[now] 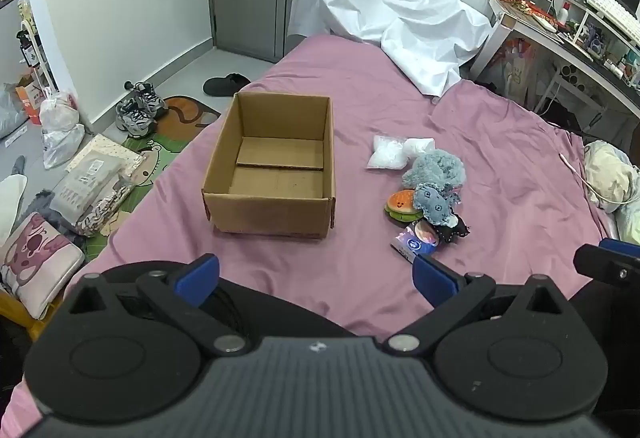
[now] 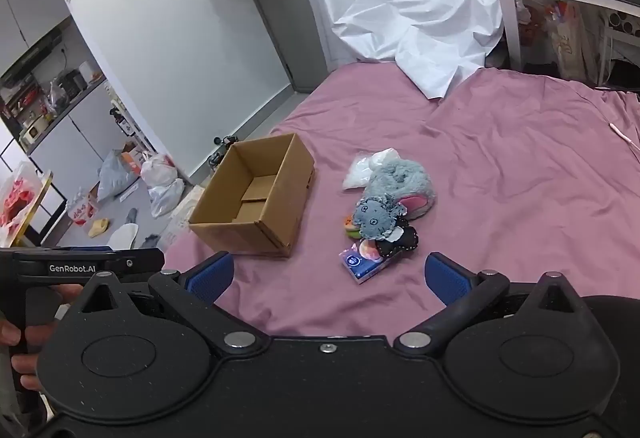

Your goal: Organize soft objects

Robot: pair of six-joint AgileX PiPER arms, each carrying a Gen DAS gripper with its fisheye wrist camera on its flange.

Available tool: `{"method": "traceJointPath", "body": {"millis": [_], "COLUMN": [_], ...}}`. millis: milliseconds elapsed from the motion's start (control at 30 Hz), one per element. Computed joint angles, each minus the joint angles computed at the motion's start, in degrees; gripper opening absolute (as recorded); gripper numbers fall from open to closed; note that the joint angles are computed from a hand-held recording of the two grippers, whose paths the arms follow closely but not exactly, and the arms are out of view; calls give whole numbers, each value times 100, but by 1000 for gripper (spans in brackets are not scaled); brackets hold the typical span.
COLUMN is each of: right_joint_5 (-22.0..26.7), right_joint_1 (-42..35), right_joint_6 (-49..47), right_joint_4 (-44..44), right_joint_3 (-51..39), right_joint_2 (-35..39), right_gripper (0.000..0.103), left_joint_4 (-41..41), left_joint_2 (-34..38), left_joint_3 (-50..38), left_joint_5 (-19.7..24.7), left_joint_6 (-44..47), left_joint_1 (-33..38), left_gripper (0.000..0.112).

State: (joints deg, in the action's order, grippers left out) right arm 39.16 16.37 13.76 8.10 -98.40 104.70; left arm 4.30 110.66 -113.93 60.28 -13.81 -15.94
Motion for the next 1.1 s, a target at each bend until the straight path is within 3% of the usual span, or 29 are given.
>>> {"method": "traceJointPath", "body": {"millis": [433,800,1100], "right_joint_5": [26,-658,-715], "right_joint_1": [-14,-125,-227], "right_joint_6": [46,-291,-582], "right_joint_4": [-54,180,410], "right_joint_3": [5,524,578], "right_joint_2": [15,-136,-69], "right_gripper": [103,103,103], "left_joint_4": [-81,-165,-140], "left_joint_2": [-92,38,272], "left_joint_3": [88,-133,-402], "left_joint_5": [-78,69,214], "left_joint_6": [141,141,133], "left_joint_1": [8,33,17], "left_gripper": [102,102,102]}}
